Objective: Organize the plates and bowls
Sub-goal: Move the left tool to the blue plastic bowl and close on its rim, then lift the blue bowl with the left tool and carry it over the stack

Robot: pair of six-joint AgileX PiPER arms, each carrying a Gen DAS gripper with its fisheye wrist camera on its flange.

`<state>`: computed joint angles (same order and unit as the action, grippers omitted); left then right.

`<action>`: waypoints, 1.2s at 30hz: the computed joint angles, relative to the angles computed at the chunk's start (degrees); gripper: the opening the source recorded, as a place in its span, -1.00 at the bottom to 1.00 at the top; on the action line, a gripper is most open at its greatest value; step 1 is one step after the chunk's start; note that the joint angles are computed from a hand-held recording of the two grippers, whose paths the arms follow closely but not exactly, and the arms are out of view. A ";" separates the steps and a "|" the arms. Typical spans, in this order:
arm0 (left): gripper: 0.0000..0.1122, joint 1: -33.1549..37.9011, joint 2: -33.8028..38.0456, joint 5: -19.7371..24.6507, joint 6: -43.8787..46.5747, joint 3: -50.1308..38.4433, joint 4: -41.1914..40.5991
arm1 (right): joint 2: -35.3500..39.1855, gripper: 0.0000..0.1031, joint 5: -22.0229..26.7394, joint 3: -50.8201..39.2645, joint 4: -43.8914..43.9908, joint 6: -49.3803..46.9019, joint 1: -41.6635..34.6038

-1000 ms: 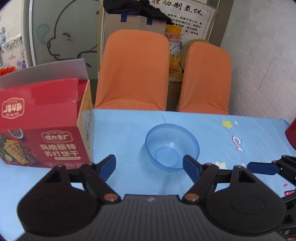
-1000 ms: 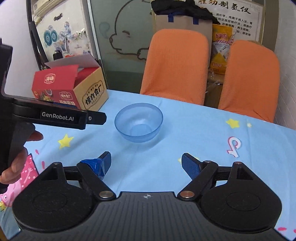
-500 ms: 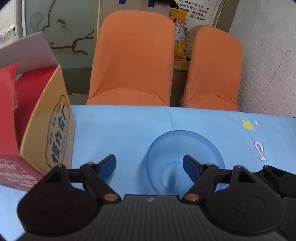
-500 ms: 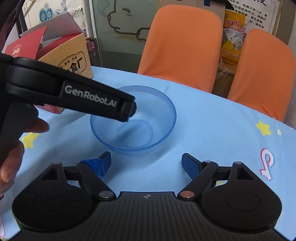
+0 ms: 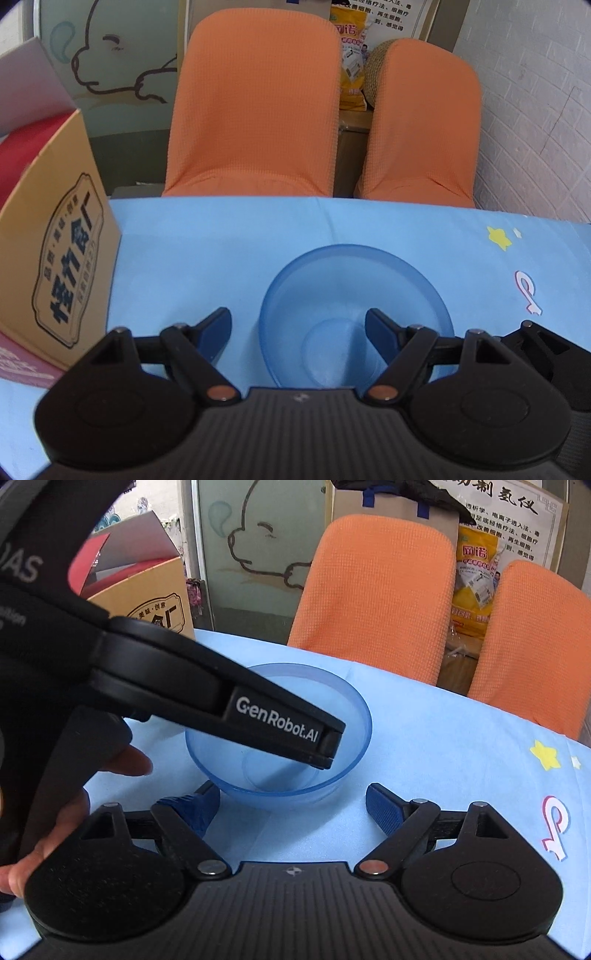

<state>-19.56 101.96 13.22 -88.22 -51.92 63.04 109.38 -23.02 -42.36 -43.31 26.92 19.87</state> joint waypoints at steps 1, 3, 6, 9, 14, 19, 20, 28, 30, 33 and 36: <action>0.40 -0.03 -0.05 0.12 0.23 -0.01 0.03 | -0.03 0.46 -0.16 0.05 0.07 -0.12 -0.03; 0.40 -0.04 -0.10 0.27 1.13 -0.11 -0.56 | -0.21 0.48 0.26 -0.11 -0.38 0.43 0.22; 0.39 0.18 -0.24 0.03 2.49 -0.14 -1.18 | 0.13 0.49 1.01 -1.45 -2.27 2.44 0.37; 0.36 -0.39 -0.29 0.34 -1.92 0.38 2.81 | 2.09 0.49 0.19 -3.69 -1.98 2.50 0.02; -0.09 -1.98 0.30 2.95 -6.18 0.24 8.30 | 3.57 0.31 -5.62 -2.69 -0.33 -0.72 -1.77; -0.28 -1.65 -0.17 1.30 -0.54 0.00 3.97 | 3.46 0.20 -5.81 -2.26 3.70 -6.09 -0.92; -0.29 -1.66 -0.41 0.97 -0.18 0.23 3.78 | 3.94 0.20 -5.50 -3.20 3.05 -5.73 -1.13; -0.29 -5.32 -5.51 4.14 1.03 1.91 1.49 | -1.76 0.21 -3.36 -0.42 0.64 -3.73 -0.97; -0.28 -6.91 -7.48 6.51 3.10 1.67 -1.00 | -4.41 0.21 -2.03 0.43 -1.85 -0.87 -0.85; -0.28 -9.58 -11.31 10.24 7.15 1.28 -5.65 | -9.26 0.21 -0.97 2.81 -3.87 1.11 -1.01; -0.28 -13.05 -15.56 15.28 10.70 0.09 -9.57 | -15.44 0.21 0.24 5.10 -8.78 5.46 -1.80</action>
<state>-32.62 86.40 28.51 -77.52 -51.82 53.48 93.94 -22.78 -37.27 -52.09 32.38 18.06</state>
